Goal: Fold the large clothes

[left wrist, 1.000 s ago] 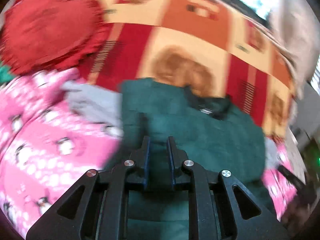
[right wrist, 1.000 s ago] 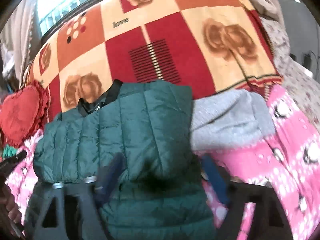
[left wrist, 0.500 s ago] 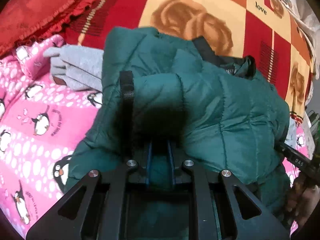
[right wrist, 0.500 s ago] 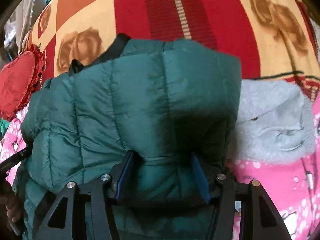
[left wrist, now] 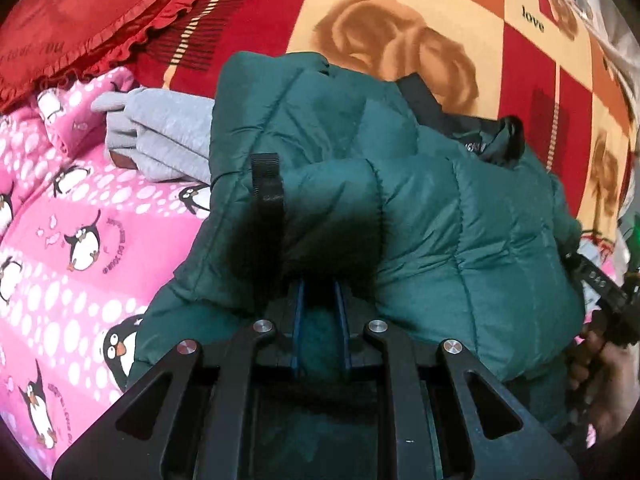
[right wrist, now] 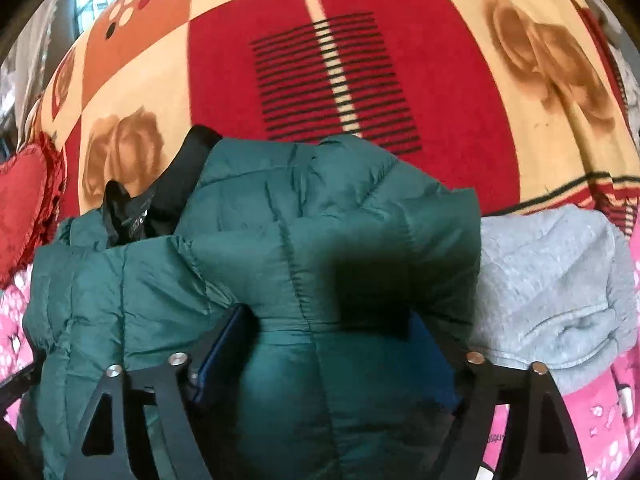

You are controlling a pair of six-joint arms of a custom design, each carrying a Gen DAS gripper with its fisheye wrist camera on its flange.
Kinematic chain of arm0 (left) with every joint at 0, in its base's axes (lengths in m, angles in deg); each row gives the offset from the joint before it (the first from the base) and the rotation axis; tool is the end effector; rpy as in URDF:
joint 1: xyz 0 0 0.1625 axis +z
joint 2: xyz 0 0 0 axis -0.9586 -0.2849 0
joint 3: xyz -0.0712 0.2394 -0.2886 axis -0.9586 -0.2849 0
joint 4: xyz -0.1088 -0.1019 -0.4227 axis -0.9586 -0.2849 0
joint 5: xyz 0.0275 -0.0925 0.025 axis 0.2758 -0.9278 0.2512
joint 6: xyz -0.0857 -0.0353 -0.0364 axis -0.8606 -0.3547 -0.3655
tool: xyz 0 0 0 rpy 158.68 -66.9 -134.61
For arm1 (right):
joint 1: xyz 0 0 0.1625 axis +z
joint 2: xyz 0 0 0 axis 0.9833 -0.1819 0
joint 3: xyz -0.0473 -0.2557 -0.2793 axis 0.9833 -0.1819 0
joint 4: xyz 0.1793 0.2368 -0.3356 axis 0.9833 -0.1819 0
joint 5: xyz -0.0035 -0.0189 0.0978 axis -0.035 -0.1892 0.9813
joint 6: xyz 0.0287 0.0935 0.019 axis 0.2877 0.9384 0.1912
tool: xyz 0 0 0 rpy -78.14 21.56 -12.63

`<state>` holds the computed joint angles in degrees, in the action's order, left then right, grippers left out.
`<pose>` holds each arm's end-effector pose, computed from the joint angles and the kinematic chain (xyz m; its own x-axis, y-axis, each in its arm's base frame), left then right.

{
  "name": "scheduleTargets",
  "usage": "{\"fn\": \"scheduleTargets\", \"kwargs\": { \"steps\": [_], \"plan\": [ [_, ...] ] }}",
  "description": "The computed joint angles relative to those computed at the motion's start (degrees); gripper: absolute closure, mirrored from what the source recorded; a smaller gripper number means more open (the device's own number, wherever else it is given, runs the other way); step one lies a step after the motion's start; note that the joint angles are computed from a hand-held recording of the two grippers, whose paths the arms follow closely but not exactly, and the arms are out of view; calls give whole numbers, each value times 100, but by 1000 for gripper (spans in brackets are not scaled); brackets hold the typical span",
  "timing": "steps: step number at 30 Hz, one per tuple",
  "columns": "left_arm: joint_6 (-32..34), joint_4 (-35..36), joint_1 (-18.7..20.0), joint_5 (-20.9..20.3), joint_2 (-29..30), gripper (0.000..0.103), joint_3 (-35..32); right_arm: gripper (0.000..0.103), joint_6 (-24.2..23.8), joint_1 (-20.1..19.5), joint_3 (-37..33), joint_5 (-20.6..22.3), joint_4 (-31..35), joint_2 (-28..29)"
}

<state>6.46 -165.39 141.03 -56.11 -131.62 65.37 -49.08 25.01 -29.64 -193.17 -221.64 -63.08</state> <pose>0.0003 -0.5657 0.3254 -0.7662 -0.4655 -0.4430 0.0708 0.6241 -0.7781 0.3097 -0.7972 -0.0052 -0.7435 -0.4355 0.5075 -0.6396 0.6847 -0.3494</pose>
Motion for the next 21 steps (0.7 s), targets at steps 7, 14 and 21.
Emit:
{"fn": "scheduleTargets", "kwargs": {
  "steps": [7, 14, 21],
  "plan": [
    [105, -437, 110, -251, -4, 89, 104, 0, -83, 17, -23, -77, 59, 41],
    [687, -1243, -154, 176, -34, 89, 215, 1, -69, 298, 640, 353, -702, -330],
    [-217, -298, 149, -290, -220, 89, 110, 0, -636, 567, 357, -75, 62, 161]
  ]
}}
